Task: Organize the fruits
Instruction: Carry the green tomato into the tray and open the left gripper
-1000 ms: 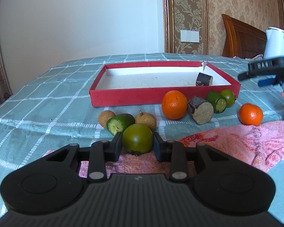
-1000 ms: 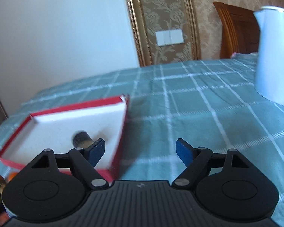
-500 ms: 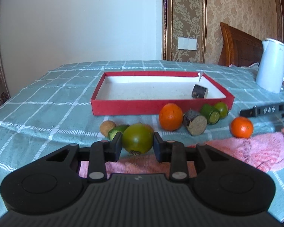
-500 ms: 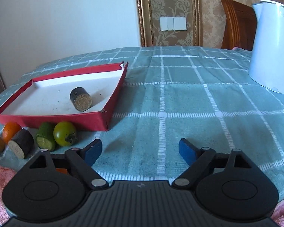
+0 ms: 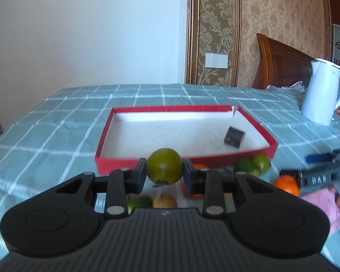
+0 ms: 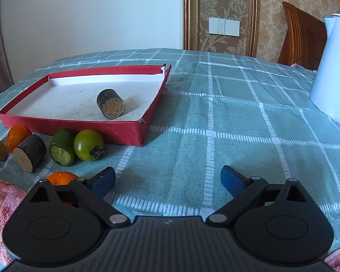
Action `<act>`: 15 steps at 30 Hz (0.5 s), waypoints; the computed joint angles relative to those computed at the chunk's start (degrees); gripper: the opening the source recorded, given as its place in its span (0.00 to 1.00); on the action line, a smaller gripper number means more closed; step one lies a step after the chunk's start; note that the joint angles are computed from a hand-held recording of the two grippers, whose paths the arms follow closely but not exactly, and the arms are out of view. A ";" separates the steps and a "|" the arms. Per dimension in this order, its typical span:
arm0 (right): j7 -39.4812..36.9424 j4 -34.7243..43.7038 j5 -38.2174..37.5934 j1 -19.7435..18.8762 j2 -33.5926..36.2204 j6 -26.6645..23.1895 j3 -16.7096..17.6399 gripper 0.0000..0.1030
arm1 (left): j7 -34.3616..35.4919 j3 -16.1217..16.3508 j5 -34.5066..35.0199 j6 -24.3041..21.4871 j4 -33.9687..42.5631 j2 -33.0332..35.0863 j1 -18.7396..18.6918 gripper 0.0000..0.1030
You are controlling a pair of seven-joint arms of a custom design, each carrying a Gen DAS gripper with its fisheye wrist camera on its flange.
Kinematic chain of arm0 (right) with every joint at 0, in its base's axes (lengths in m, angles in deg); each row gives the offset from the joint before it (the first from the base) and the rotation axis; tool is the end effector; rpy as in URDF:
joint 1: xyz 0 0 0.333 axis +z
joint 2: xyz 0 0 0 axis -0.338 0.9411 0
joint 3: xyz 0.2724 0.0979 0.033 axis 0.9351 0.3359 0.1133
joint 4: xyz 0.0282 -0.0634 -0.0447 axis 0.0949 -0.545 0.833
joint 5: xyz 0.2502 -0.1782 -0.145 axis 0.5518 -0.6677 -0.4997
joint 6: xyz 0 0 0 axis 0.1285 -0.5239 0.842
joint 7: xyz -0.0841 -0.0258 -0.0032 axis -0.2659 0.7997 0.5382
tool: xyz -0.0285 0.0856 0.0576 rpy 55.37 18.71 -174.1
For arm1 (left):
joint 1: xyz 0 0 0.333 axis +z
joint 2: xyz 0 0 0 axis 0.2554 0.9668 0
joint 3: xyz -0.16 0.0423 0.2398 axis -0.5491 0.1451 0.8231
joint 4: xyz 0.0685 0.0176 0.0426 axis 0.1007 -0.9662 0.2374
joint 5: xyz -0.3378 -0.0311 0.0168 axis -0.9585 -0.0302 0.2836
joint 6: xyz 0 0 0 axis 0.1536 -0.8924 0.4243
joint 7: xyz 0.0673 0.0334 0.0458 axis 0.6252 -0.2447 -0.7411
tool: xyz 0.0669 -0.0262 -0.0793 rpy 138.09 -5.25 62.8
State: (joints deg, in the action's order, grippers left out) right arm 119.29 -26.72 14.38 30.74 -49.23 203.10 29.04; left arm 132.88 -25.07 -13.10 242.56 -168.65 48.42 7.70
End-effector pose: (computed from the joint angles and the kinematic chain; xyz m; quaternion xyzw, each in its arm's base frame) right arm 0.5863 0.2852 0.3725 -0.6979 0.5629 -0.2709 0.3503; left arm 0.5495 -0.0690 0.4227 -0.5668 0.6286 -0.4016 0.3498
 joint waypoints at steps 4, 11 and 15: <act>-0.03 0.04 0.03 0.01 0.03 -0.02 -0.02 0.97 | 0.43 0.90 -0.04 -3.63 6.45 2.93 -0.54 0.30; 0.10 0.18 -0.01 0.14 0.13 -0.14 -0.13 0.98 | -1.52 7.42 0.91 -13.94 20.15 10.71 -5.25 0.30; 0.19 0.16 -0.11 0.16 0.10 -0.16 -0.16 0.98 | -4.04 5.96 3.66 -19.95 28.05 14.89 -2.98 0.30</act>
